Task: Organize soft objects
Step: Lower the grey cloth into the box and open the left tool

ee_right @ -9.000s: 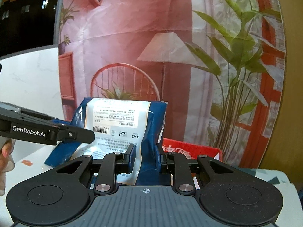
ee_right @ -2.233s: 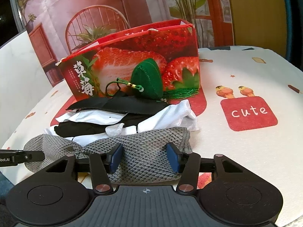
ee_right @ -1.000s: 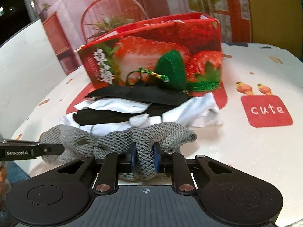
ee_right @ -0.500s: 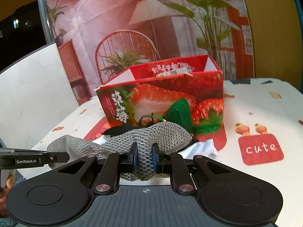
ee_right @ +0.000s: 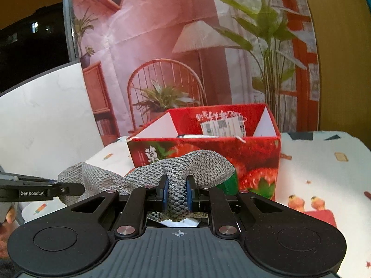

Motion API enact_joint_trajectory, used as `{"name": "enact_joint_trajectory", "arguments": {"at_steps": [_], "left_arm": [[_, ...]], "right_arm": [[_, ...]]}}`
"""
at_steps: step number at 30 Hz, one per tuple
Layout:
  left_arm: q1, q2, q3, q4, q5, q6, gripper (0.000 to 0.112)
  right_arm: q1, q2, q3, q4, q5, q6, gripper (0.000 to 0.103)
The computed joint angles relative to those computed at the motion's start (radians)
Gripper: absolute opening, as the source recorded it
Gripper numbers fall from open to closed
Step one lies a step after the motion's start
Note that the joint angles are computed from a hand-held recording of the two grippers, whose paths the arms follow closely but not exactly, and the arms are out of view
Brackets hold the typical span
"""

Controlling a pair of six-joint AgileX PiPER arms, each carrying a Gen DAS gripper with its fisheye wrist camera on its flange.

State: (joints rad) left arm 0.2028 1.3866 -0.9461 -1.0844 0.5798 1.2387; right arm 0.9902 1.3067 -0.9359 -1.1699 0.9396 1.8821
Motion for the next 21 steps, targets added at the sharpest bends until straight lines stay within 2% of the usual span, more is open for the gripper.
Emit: {"name": "enact_joint_trajectory", "arguments": {"at_steps": [6, 9, 12, 15, 18, 21], "left_arm": [[-0.042, 0.051, -0.171, 0.115, 0.022, -0.157, 0.009], [-0.064, 0.123, -0.313, 0.186, 0.056, -0.298, 0.009], [-0.119, 0.188, -0.425, 0.282, 0.022, -0.394, 0.009], [-0.184, 0.29, -0.568, 0.443, 0.006, -0.54, 0.009], [-0.238, 0.422, -0.758, 0.627, 0.071, -0.727, 0.009], [-0.284, 0.562, -0.96, 0.792, 0.169, -0.862, 0.009]], "right_arm": [[-0.118, -0.011, -0.074, 0.05, -0.061, -0.13, 0.014], [-0.224, 0.002, -0.149, 0.107, -0.12, -0.27, 0.014], [-0.337, 0.039, -0.23, 0.181, -0.178, -0.425, 0.014], [-0.439, 0.105, -0.323, 0.258, -0.214, -0.609, 0.014], [-0.518, 0.171, -0.386, 0.323, -0.242, -0.743, 0.014], [-0.58, 0.232, -0.421, 0.378, -0.275, -0.839, 0.014]]}}
